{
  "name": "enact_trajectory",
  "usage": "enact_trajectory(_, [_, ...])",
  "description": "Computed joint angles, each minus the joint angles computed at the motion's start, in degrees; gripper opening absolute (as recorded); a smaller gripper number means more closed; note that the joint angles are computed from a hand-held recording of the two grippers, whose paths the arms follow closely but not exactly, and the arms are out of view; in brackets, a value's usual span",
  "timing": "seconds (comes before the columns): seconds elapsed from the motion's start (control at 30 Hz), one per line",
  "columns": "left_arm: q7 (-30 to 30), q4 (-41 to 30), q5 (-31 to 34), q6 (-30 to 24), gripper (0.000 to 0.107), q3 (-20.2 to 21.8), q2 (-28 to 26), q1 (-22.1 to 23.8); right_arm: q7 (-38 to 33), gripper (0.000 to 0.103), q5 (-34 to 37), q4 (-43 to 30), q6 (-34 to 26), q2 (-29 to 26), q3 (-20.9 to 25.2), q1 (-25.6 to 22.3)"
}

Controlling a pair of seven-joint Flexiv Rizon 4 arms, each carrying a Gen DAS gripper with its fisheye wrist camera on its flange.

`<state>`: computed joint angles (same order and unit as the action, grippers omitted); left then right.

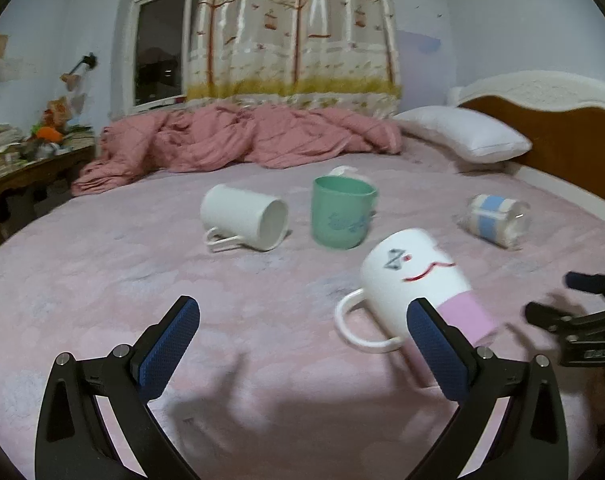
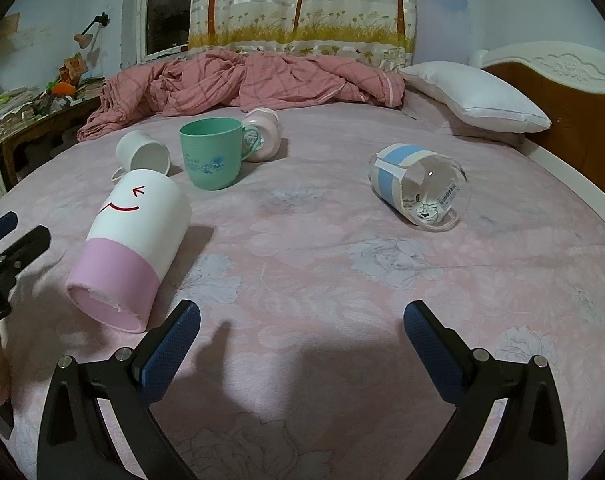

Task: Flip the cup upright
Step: 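Open the right tool, leaving the mug on its side, and withdraw, then close the left tool around the body of the lying face mug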

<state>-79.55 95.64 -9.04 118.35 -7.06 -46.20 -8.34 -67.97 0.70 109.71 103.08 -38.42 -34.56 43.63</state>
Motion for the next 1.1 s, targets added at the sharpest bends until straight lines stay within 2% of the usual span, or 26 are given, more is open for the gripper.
enact_trajectory(0.13, [-1.4,0.4,3.7,-4.9,0.103,-5.6,2.5,4.5,0.5,0.103,0.9,0.3,0.3,-0.1,-0.8,0.7])
enact_trajectory(0.23, [-2.0,-0.1,3.6,-8.4,0.103,-6.6,4.2,4.7,0.5,0.103,1.2,0.5,0.6,0.0,-0.8,0.8])
enact_trajectory(0.37, [-1.5,-1.6,1.8,-12.2,0.101,-4.5,5.8,2.2,0.4,0.103,1.4,0.5,0.6,0.0,-1.0,0.9])
enact_trajectory(0.43, [-0.7,-3.0,-0.3,-14.3,0.094,0.2,6.3,-1.9,0.4,0.103,1.5,0.5,0.6,0.0,-1.0,0.9])
enact_trajectory(0.47, [-0.3,-3.3,-0.6,-15.7,0.093,0.5,6.5,-2.3,0.4,0.103,1.6,0.5,0.5,0.0,-1.2,1.1])
enact_trajectory(0.63, [0.6,-9.0,-4.4,-29.8,0.093,0.4,6.2,-2.9,0.3,0.103,2.9,1.2,1.6,-0.4,-3.4,3.1])
enact_trajectory(0.73, [-0.6,-13.5,-8.4,-39.6,0.093,-2.0,4.6,-1.2,-0.1,0.103,3.2,1.3,1.3,-0.2,-3.6,3.4])
enact_trajectory(0.8, [-5.0,-15.1,-10.5,-42.0,0.093,-0.7,4.0,-2.0,-0.1,0.103,3.4,1.3,1.2,-0.1,-3.6,3.4])
enact_trajectory(0.87, [-5.9,-15.2,-11.6,-41.2,0.093,-2.3,3.7,-1.3,0.0,0.103,3.4,1.2,1.0,0.0,-3.5,3.2])
enact_trajectory(0.93, [-5.4,-16.8,-12.7,-44.3,0.093,-4.0,3.1,-0.3,0.2,0.103,3.4,1.2,0.9,0.0,-3.3,3.0])
enact_trajectory(1.1, [-10.0,-28.2,-11.0,-60.9,0.093,0.2,-1.7,-2.7,0.6,0.103,3.0,1.2,0.7,-0.1,-3.6,3.1])
